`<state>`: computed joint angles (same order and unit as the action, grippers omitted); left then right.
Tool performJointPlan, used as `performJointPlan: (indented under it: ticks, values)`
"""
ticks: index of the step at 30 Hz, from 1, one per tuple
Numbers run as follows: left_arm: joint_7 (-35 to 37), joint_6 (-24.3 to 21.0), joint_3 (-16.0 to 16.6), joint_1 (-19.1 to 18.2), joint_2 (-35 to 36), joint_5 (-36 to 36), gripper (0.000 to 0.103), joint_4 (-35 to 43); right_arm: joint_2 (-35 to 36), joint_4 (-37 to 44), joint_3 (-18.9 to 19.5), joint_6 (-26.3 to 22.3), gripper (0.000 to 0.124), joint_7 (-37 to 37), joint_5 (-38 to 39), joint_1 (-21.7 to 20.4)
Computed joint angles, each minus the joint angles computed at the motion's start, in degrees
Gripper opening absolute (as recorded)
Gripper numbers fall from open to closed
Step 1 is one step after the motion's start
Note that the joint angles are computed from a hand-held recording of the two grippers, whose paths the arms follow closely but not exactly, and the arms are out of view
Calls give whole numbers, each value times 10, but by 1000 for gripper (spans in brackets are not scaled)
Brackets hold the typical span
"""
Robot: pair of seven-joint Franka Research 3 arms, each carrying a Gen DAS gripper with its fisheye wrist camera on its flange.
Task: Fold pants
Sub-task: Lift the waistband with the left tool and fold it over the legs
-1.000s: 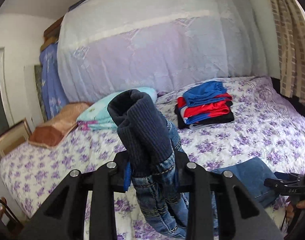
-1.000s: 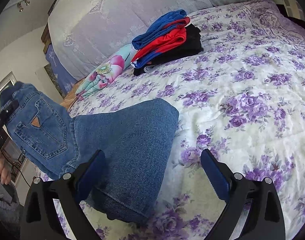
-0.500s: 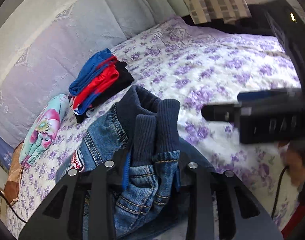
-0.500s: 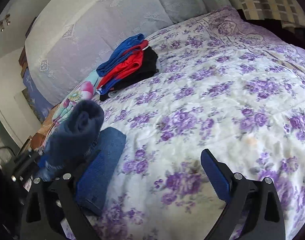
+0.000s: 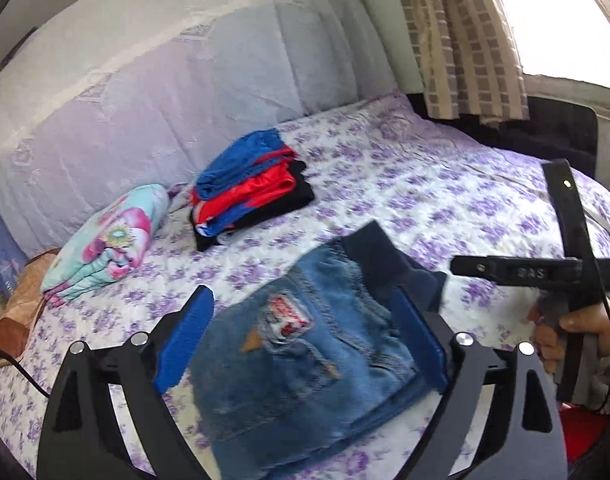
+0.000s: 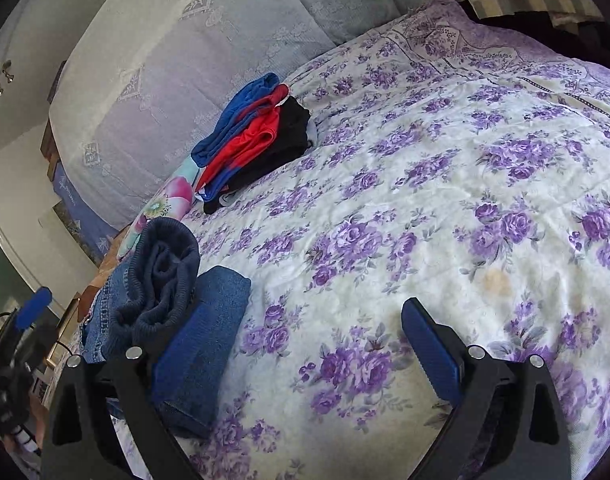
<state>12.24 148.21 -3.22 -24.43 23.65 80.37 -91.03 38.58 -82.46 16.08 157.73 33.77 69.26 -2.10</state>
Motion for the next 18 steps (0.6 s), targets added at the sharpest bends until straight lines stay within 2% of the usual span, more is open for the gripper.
performJointPlan:
  ticks: [2, 4, 7, 9, 11, 12, 14, 15, 16, 17, 18]
  values:
    - [-11, -33, 5, 5, -11, -19, 90, -7, -8, -7, 12, 15, 97, -31, 21, -5]
    - [-3, -54, 1, 18, -11, -57, 90, -6, -24, -15, 34, 53, 97, -121, 66, -8]
    - [26, -20, -8, 43, -4, -119, 90, -13, -45, -9, 46, 98, 97, -263, 108, 14]
    - [31, -13, -3, 37, 5, -117, 90, -15, -52, -2, 35, 86, 97, -285, 91, 35]
    - [29, -26, 5, 23, 18, -101, 90, -11, -47, 7, 11, 86, 97, -262, 39, 69]
    - [33, -28, 5, 22, 27, -106, 90, -7, -39, 12, -24, 96, 97, -223, -11, 104]
    - [41, -4, 0, 37, 48, -148, 91, -1, -5, 21, -118, 111, 97, -69, -183, 182]
    - [46, 19, -3, 48, 56, -174, 94, -2, 10, 31, -148, 84, 99, -10, -227, 196]
    - [28, 40, 8, 46, 62, -171, 96, -5, 27, 59, -161, 25, 99, 37, -231, 190]
    - [15, 51, 19, 41, 66, -166, 99, -4, 36, 84, -155, -36, 99, 57, -220, 168]
    - [28, 63, 16, 49, 67, -184, 99, -4, 47, 104, -142, -70, 99, 79, -234, 150]
